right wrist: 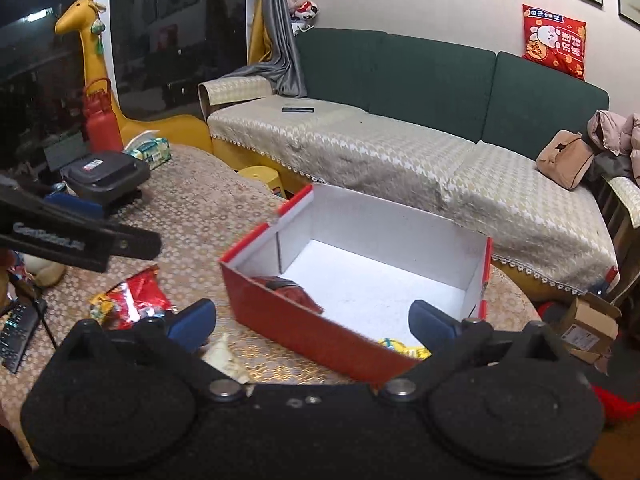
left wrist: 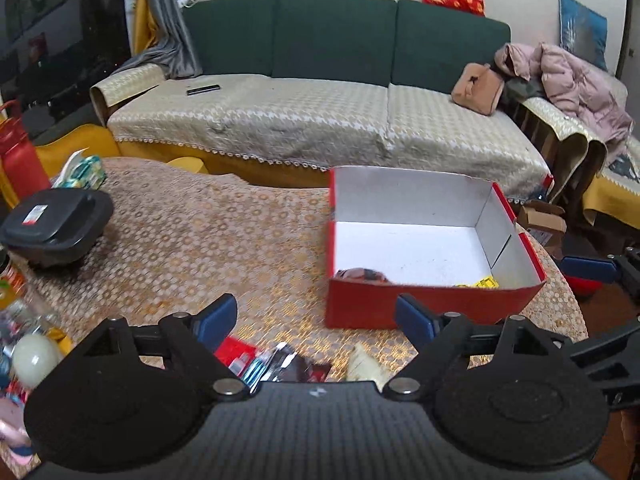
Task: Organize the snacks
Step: 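Grasp the blue cookie packet with the left gripper while the right gripper grasps the pale green packet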
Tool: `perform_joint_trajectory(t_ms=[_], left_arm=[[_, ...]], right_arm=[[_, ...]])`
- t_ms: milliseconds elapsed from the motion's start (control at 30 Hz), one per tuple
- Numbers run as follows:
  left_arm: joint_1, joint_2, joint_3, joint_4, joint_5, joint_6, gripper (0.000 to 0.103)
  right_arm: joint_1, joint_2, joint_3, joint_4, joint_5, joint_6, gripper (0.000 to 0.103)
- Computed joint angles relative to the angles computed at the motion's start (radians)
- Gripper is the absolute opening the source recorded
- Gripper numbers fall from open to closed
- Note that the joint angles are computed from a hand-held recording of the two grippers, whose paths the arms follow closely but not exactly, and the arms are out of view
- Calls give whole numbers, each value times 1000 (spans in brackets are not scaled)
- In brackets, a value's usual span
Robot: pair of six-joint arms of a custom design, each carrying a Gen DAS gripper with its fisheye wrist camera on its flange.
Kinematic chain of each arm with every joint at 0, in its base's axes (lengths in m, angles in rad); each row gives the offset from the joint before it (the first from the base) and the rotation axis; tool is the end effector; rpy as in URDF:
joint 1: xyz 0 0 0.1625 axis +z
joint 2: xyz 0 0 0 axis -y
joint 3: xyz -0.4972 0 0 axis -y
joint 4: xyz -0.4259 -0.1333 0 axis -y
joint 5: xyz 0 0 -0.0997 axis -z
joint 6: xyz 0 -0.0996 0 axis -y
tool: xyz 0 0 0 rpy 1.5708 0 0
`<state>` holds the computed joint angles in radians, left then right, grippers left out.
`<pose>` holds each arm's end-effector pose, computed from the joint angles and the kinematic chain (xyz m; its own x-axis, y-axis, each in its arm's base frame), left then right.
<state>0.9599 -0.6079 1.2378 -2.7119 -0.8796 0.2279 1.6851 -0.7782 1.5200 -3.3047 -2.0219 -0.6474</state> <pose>-0.3417 -0.8311 0.1774 -0.6760 0.3431 -0.6521 0.6703 0.6538 -0.3510 0.1803 -0.7822 0.2582 -0.7088 -0.1204 0.6951 -0.6141 0.5902 -0.5240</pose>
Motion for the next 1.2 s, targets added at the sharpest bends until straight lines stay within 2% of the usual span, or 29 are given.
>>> perform_joint_trajectory(t_ms=[100,267,367,467,533,700,833,933,1067,1200], left_arm=[[4,-46,70,-47,9,-6,89],[21,-109,168,-79,13,-40,90],[32,-136,221,-100,29,-39,90],[49,-158,261,-100,37,-46,90],[60,-169,283,-93,36,-43,90],[90,-179,315,-69,41,-33,90],[119,-176,303,-28,-1,-29,90],[141,-171,282,-3,-52,19,90],[167,-154,233,42,-111,101,90],[188,-126,185,95,-116,165,90]], right_arm=[[3,-4,40,-47,39,2,103],[10,15,83,-151,57,-8,103],[8,19,98,-126,76,13,103],[15,39,89,-104,34,27,103],[13,42,89,-82,37,38,103],[7,69,88,-126,29,52,103],[0,83,72,-76,16,95,103],[-4,93,52,-32,9,134,102],[-14,106,8,48,2,257,98],[-19,135,-49,98,-30,340,94]])
